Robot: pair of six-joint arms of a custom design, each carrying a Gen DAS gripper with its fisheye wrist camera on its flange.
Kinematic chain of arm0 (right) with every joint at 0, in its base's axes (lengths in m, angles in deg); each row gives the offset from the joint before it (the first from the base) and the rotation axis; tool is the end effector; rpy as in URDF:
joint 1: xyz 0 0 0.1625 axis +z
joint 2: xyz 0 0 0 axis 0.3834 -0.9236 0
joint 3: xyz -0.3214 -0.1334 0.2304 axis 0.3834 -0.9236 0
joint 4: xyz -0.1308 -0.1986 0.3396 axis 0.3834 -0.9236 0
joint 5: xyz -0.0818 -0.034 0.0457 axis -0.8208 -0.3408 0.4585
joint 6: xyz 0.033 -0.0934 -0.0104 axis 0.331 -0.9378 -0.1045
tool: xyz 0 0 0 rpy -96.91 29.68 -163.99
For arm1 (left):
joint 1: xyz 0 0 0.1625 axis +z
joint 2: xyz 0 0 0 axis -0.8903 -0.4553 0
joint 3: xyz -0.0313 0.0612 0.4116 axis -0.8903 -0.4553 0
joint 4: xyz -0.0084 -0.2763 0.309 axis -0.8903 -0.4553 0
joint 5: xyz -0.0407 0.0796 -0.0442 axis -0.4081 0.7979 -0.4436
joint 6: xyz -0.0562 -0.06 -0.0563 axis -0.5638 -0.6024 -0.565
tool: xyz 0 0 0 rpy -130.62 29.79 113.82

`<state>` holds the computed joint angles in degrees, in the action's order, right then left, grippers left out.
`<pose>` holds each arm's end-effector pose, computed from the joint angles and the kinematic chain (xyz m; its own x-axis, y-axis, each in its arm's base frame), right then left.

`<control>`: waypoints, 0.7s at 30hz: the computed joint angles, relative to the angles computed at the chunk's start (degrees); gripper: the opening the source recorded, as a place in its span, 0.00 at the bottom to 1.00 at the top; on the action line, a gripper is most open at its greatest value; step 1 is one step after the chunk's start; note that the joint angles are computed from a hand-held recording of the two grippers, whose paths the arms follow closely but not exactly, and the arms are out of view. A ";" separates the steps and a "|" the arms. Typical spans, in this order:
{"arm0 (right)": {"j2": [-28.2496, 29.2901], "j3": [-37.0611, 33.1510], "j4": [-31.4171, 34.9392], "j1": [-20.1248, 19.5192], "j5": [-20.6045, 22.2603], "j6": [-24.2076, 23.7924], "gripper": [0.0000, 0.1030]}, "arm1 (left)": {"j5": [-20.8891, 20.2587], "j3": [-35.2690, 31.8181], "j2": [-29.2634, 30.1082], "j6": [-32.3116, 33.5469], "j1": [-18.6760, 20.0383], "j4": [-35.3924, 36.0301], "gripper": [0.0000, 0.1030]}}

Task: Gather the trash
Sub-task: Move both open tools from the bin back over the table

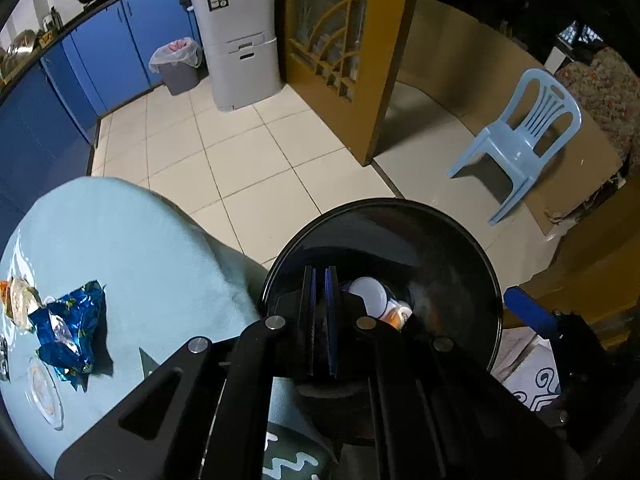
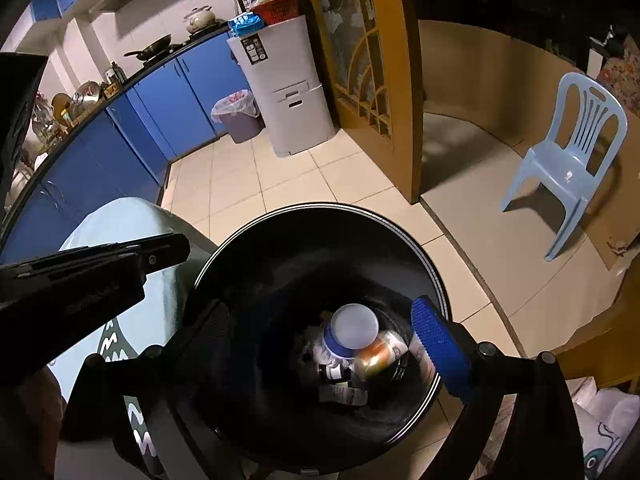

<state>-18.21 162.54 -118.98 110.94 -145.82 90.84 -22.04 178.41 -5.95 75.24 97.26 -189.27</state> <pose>0.3063 -0.2577 0.0569 -0.7715 0.4601 0.4393 -0.0615 0.6334 -0.7714 -0.2199 -0.3700 0.2020 -0.5662 0.6566 -0.4982 0.7250 0.6843 0.0780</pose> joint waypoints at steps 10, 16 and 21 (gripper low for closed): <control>1.85 -4.23 3.13 1.53 0.34 -1.31 0.88 | 1.63 0.28 -6.24 0.85 2.13 1.56 0.08; 3.96 -8.60 6.78 3.33 -0.24 -2.25 0.88 | 1.80 2.05 -14.02 4.57 4.41 -2.34 0.42; 7.43 -13.84 9.16 4.84 0.03 -4.80 0.88 | 9.49 4.90 -22.08 8.69 2.79 -4.09 0.97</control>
<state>-10.78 148.70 -109.82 115.77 -145.79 86.03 -12.55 183.31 -28.03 83.93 100.05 -193.35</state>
